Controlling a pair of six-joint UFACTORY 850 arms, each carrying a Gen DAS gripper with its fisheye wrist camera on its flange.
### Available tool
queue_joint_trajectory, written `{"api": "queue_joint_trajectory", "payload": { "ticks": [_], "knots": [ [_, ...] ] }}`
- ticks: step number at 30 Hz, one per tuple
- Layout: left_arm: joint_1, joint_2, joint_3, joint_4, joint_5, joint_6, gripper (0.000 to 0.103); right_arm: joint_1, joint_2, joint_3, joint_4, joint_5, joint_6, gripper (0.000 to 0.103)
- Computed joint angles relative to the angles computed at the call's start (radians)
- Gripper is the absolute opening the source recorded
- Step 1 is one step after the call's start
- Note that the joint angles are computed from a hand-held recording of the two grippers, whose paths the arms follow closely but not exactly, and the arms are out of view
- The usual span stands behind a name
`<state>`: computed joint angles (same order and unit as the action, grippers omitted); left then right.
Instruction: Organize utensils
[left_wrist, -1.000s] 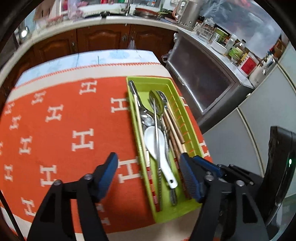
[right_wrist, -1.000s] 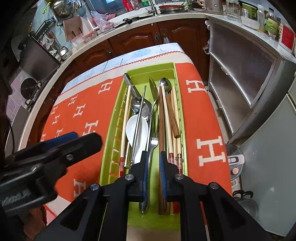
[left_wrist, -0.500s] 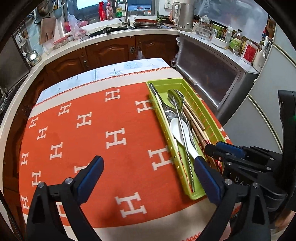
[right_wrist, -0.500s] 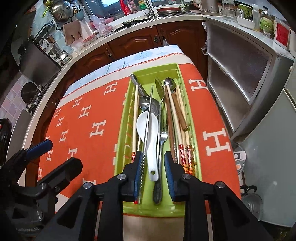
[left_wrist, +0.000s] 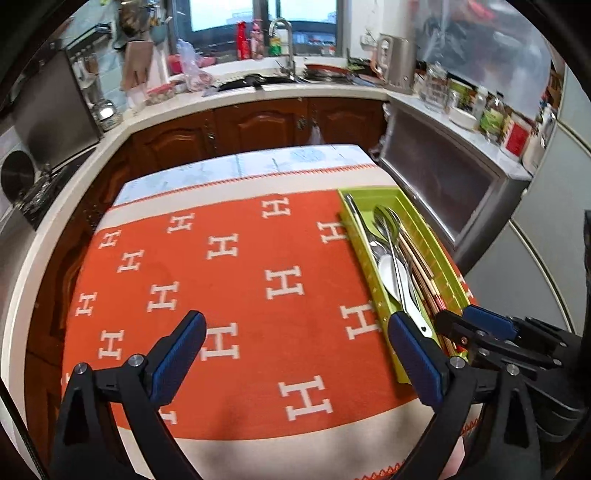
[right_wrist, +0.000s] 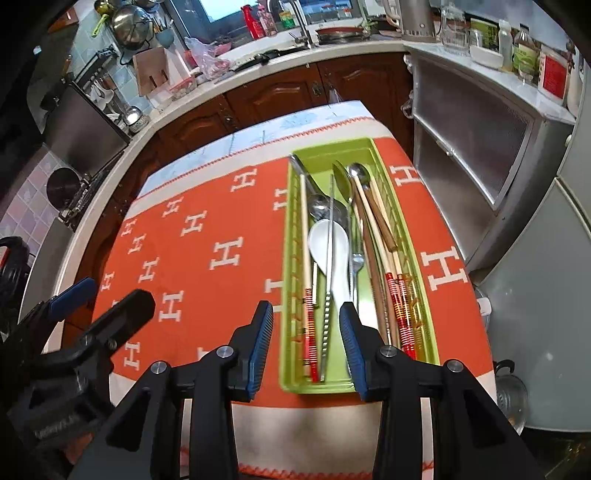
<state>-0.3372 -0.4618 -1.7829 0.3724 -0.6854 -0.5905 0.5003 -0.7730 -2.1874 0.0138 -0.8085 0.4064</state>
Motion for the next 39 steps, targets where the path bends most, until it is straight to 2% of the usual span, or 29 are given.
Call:
{"api": "queue_joint_trajectory", "payload": {
  "ticks": [3,6,14,21,39],
  "knots": [
    [0.008,0.026,0.017,0.014,-0.009,-0.030,0.102,0.017,0.021,0.000,-0.031,0.005,0.017,0.051],
    [0.016,0.054,0.037,0.027,-0.004,-0.063,0.102,0.036,0.041,0.000,-0.069,0.010,0.040,0.054],
    [0.019,0.125,0.101,0.156,0.026,-0.193,0.102,0.066,0.027,-0.084,-0.063,-0.032,0.034,0.055],
    [0.032,0.143,0.121,0.199,0.008,-0.263,0.102,0.093,-0.006,-0.163,-0.122,-0.070,0.076,0.055],
    [0.054,0.141,0.137,0.191,-0.030,-0.274,0.102,0.122,-0.134,-0.380,-0.122,-0.166,0.031,0.055]
  ]
}}
